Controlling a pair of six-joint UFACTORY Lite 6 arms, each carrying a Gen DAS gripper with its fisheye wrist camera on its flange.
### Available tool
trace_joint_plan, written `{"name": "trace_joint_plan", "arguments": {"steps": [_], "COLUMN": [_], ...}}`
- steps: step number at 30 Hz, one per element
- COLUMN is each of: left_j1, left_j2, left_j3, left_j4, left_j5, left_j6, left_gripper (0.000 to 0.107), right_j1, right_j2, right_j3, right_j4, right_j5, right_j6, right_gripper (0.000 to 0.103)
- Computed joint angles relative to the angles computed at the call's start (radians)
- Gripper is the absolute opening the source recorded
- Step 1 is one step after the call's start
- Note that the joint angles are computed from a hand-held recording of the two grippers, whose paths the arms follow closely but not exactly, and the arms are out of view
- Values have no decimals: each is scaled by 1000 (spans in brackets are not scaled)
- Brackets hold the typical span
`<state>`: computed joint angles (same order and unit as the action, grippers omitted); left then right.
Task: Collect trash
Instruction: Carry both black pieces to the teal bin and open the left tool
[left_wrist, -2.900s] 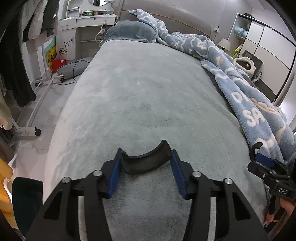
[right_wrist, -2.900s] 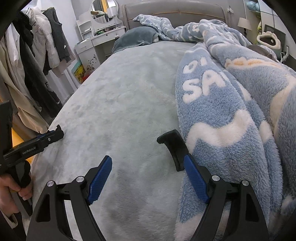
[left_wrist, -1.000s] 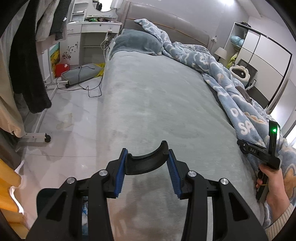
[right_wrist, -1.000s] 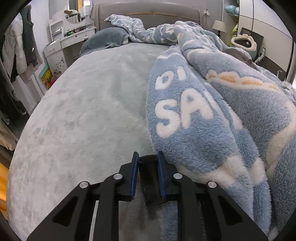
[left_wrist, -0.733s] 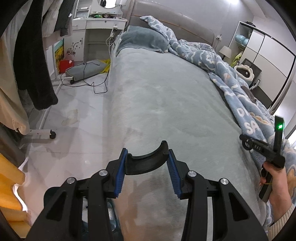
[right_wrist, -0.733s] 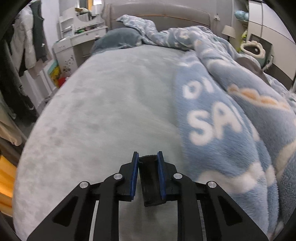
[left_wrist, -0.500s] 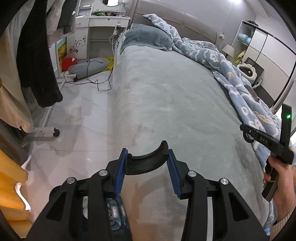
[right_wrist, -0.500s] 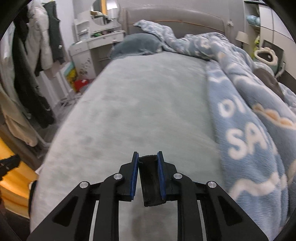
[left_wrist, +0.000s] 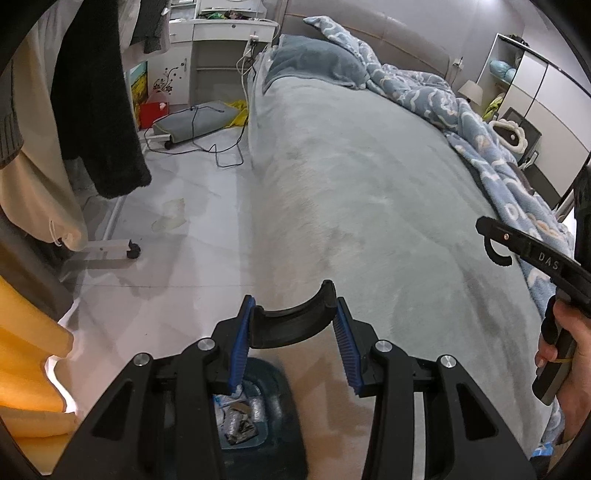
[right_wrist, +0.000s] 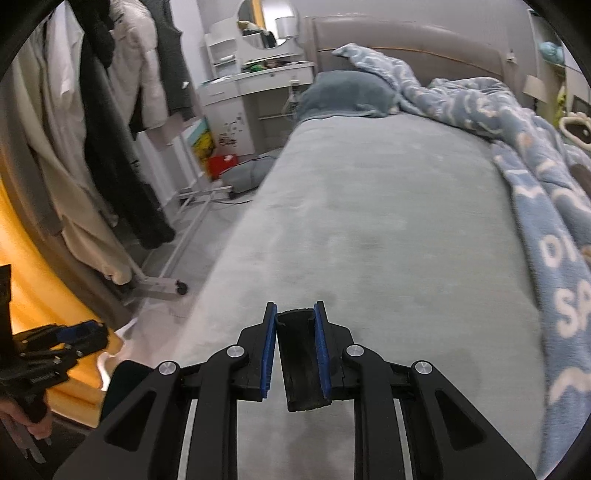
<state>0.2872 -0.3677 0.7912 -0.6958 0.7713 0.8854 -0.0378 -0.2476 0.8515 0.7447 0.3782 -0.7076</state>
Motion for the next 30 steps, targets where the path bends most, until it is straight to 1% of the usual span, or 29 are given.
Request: {"name": "trace_joint_plan", "arguments": {"steps": [4, 8, 13, 17, 25, 30], "left_j1": [59, 118, 175, 219, 290, 310], "left_j2": [42, 86, 155, 226, 359, 462], "left_j3": [12, 21, 22, 46, 56, 73], "left_j4": [1, 0, 27, 68, 166, 246], "left_j5": [23, 45, 42, 61, 44, 26], "left_j6": [42, 100, 148, 169, 197, 148], "left_gripper": [45, 45, 46, 45, 46, 46], "right_j1": [133, 265, 393, 461, 566, 620], "right_j2": [41, 85, 167, 224, 325, 385], "right_j3": [25, 54, 109, 155, 232, 269], "right_j4": [-86, -234, -382, -406, -561, -551], "right_j5": [-48, -98, -129, -141, -159, -162], "right_j6": [133, 318, 495, 540, 723, 731], "right_gripper": [20, 20, 20, 20, 20, 20]}}
